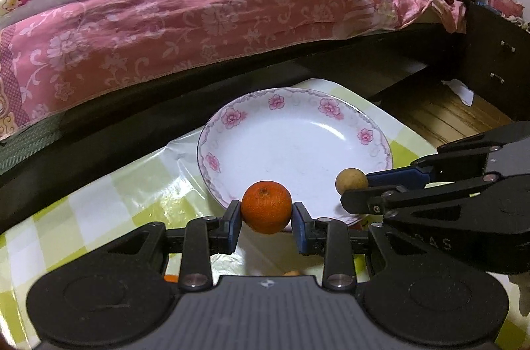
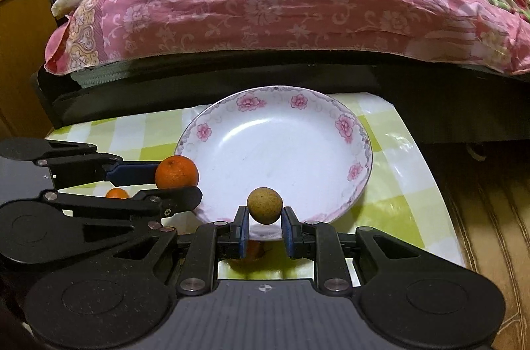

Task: Organize fruits
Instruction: 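Carry both fruits into the white plate and open both grippers, then withdraw both grippers from the plate back over the loose fruits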

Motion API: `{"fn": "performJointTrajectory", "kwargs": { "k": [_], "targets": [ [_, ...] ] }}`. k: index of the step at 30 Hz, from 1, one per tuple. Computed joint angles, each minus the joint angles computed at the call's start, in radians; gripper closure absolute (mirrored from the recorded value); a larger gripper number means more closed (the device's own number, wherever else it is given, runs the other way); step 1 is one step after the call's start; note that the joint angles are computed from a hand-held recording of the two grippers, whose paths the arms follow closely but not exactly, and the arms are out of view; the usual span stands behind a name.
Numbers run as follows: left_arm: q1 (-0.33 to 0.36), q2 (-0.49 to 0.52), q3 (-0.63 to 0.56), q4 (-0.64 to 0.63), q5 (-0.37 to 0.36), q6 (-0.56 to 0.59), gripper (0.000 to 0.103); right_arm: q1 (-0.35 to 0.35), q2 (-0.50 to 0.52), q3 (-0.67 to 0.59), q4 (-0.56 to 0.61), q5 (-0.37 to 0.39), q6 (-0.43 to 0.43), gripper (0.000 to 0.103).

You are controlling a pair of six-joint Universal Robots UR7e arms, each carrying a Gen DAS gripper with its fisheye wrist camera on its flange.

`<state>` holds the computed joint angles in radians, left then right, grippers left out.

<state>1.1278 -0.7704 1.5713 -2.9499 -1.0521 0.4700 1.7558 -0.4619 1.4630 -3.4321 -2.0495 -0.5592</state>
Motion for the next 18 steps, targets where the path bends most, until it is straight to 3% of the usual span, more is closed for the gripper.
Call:
{"fn": "performJointTrajectory", "kwargs": {
  "k": [18],
  "targets": [
    [-0.004,0.018,-0.017,-0.040,0.032,0.018,0.061,-0.005,0.017,-0.025,-0.007,-0.004,-0.003,0.082]
  ]
}}
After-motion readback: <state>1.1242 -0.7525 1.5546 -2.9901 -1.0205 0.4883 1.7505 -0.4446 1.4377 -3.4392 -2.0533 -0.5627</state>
